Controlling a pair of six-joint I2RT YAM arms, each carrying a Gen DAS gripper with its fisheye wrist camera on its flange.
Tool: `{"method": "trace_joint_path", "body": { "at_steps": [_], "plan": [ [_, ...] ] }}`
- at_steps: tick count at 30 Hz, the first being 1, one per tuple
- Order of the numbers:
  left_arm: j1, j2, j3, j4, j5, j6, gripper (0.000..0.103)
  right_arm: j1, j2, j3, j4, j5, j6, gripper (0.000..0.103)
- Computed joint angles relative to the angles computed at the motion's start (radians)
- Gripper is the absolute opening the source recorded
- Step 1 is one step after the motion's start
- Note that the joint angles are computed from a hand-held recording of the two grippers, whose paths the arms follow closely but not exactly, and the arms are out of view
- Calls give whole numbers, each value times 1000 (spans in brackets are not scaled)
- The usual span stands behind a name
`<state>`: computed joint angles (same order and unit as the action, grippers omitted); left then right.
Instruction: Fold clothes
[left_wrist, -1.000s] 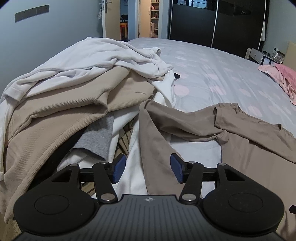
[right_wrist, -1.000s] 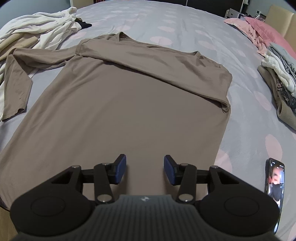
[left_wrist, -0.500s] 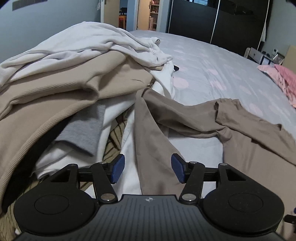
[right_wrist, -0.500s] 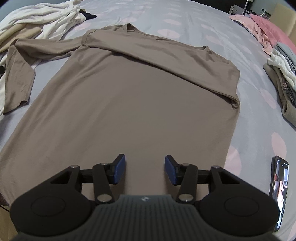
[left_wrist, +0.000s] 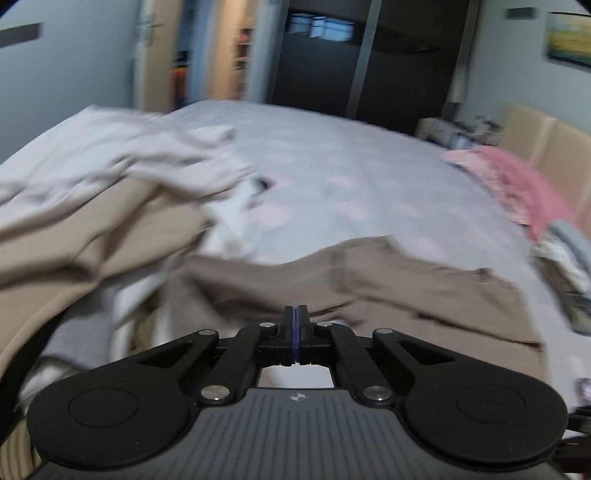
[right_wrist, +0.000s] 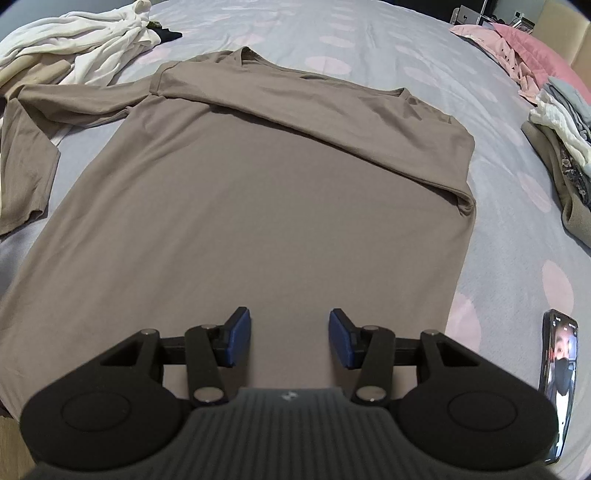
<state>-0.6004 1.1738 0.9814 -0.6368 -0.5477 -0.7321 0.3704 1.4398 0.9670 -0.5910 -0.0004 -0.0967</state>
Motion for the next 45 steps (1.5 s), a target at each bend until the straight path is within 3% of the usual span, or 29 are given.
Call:
{"method": "trace_joint_path", "body": {
  "at_steps": [7, 11, 12, 14, 17, 23, 29, 35, 39, 41, 45],
  "plan": [
    [-81, 193, 286, -18, 110, 168, 0, -46, -31, 3, 2, -69, 16, 51],
    [-104, 268, 353, -42, 99, 154, 0, -67, -40, 4, 5, -83, 23, 51],
    [-101, 271, 343, -41, 95, 132, 2, -72, -42, 2, 5, -81, 24, 51],
    [-83, 259, 306, -41, 95, 93, 17, -80, -37, 3, 4, -83, 28, 52],
    [-65, 229, 236, -65, 81, 16, 24, -87, -29, 2, 7, -73, 33, 55],
    [7, 146, 97, -165, 92, -129, 26, -89, 6, 16, 8, -40, 46, 55],
    [79, 95, -28, -162, 157, -178, 29, -56, 21, 28, 7, -38, 54, 55],
    [99, 99, -72, -191, 197, -236, 29, -17, 21, 20, 13, -26, 40, 55],
    [151, 84, -127, -133, 291, -261, 28, -7, 21, 19, 15, -21, 41, 55],
    [175, 93, -150, -123, 332, -288, 16, -3, 23, 21, 16, -20, 41, 55],
    [181, 54, -174, -141, 324, -360, 11, 5, 9, 17, 21, -22, 37, 55]
  ]
}}
